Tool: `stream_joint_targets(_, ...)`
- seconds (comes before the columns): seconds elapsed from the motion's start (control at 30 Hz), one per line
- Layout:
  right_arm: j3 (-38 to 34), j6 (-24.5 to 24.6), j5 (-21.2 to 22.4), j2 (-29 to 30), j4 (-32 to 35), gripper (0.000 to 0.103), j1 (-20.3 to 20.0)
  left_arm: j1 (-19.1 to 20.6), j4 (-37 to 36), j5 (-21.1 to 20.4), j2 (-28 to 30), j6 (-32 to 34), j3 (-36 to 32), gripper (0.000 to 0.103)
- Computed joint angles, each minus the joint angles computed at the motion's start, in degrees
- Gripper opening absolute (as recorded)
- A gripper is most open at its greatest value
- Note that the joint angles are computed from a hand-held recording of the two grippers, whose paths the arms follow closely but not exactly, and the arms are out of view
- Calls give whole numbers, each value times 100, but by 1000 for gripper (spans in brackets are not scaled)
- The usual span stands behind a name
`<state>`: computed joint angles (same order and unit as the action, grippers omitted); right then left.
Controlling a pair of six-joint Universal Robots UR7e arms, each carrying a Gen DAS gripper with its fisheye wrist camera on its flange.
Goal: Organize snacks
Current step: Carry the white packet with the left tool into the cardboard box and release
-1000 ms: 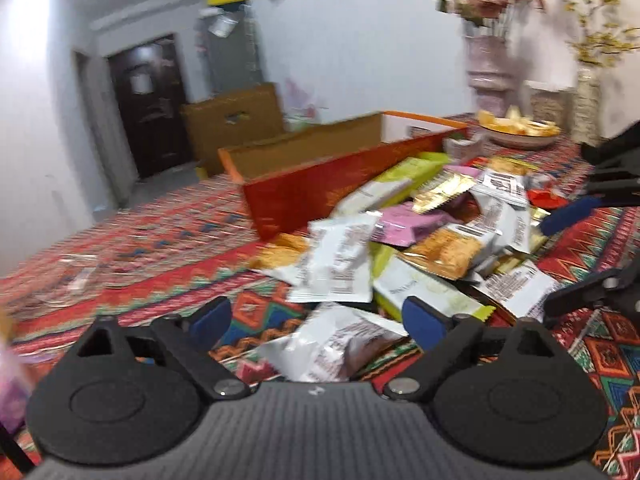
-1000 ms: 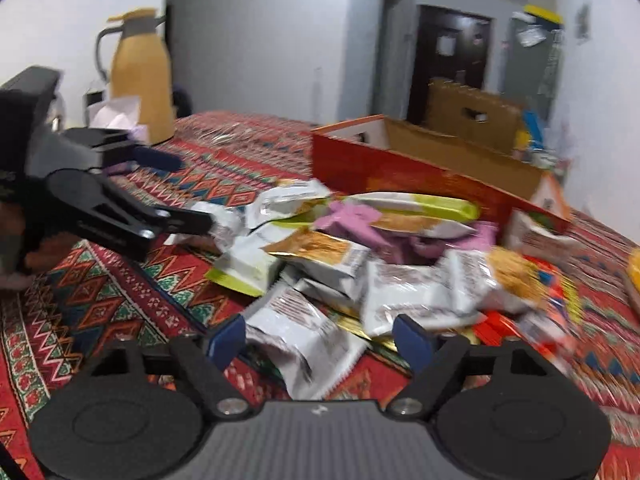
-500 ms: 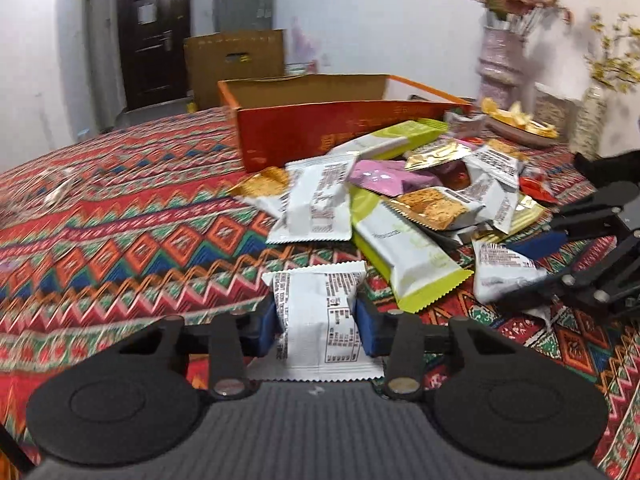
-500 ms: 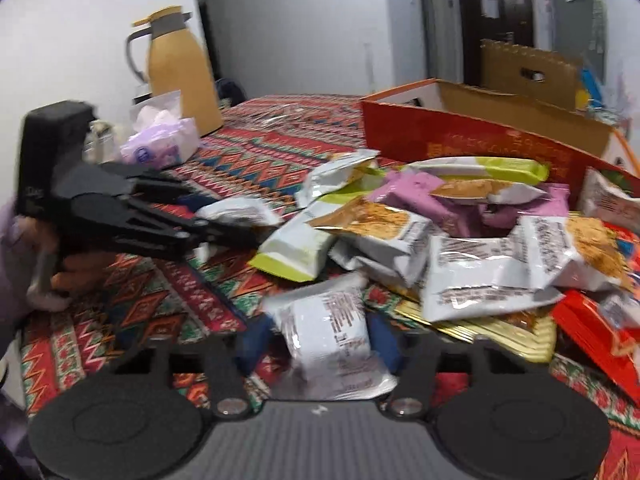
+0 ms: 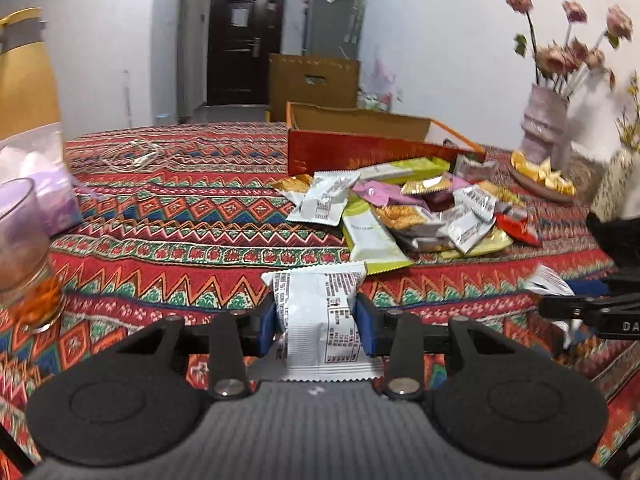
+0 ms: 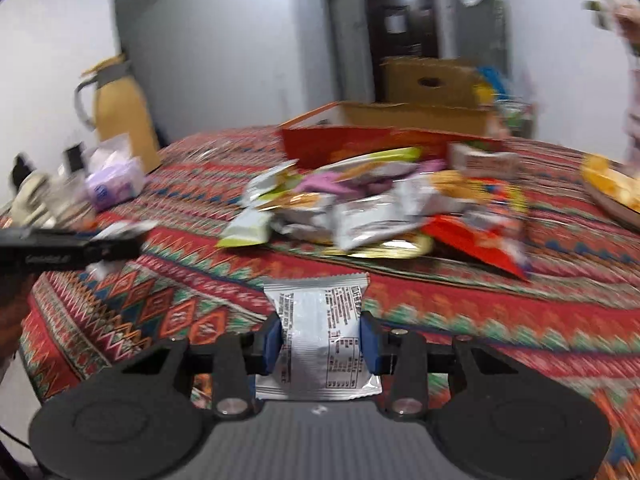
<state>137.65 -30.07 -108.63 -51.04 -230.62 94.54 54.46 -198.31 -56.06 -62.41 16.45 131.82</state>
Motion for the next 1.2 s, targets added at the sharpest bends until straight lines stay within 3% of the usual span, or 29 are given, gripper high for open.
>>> stream_joint_targets(0.2, 325, 258, 26, -536, -200, 40, -186, -264, -323, 28, 163, 78, -170, 41)
stream_joint_targets(0.37, -9, 279, 204, -939, 20, 40, -261, -331, -370, 388, 685, 182, -1064, 41)
stream_joint_targets(0.6, -1519, 160, 438, -1327, 1705, 40, -345, -12, -377, 67, 1874, 1185, -3221, 41)
stream_joint_targets(0.73, -2762, 42, 509, -836, 2263, 40, -417, 240, 396, -212, 2548, 1159, -4591, 41)
stream_joint_targets(0.9, -4677, 331, 498, -18, 3646, 40, -565, 508, 1679, -423, 3631, 1306, -6689, 41)
stream_joint_targets(1.1, -7600, 286, -455, 1541, 5806, 40, -610, 721, 3337, -219, 5144, 1559, -9404, 41)
stream_joint_targets(1.2, -8977, 9, -1311, 2418, 6247, 40, -555, 762, 3952, 104, 5878, 1720, -10625, 41)
